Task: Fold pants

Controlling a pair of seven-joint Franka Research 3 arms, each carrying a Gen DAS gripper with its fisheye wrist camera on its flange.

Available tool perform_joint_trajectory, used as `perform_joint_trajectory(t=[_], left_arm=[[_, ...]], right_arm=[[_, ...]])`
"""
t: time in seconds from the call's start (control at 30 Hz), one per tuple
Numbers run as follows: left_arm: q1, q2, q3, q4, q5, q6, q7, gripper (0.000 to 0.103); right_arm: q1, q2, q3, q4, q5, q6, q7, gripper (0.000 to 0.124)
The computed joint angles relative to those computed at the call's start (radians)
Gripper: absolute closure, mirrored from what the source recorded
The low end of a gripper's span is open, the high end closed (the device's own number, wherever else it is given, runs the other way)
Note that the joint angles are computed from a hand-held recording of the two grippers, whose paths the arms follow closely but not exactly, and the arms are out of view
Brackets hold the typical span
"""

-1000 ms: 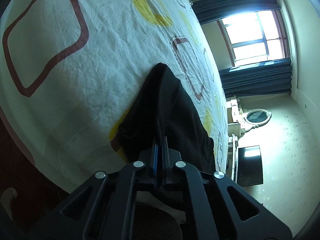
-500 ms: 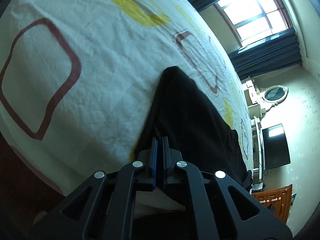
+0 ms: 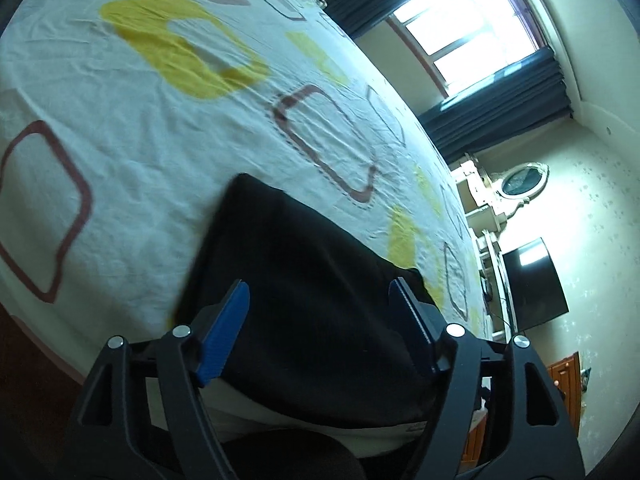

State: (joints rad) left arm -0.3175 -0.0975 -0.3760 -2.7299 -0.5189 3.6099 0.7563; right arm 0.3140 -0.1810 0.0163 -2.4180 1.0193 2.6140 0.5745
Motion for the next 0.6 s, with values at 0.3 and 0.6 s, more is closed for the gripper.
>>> perform_joint_trajectory(t=[0.3, 0.6], left_arm=[[-0.219, 0.270, 0.162, 0.343, -0.200, -0.051, 0.300, 0.021], [-0.370, 0.378, 0.294, 0.443, -0.360, -0.061, 0.393, 0.005]], right_arm=[[-0.358, 0.130, -0.205, 0.141, -0.096, 0.095, 0.311, 0.069], [-0.581, 0.354, -0.196, 0.303, -0.106, -0.166, 0.387, 0.089]])
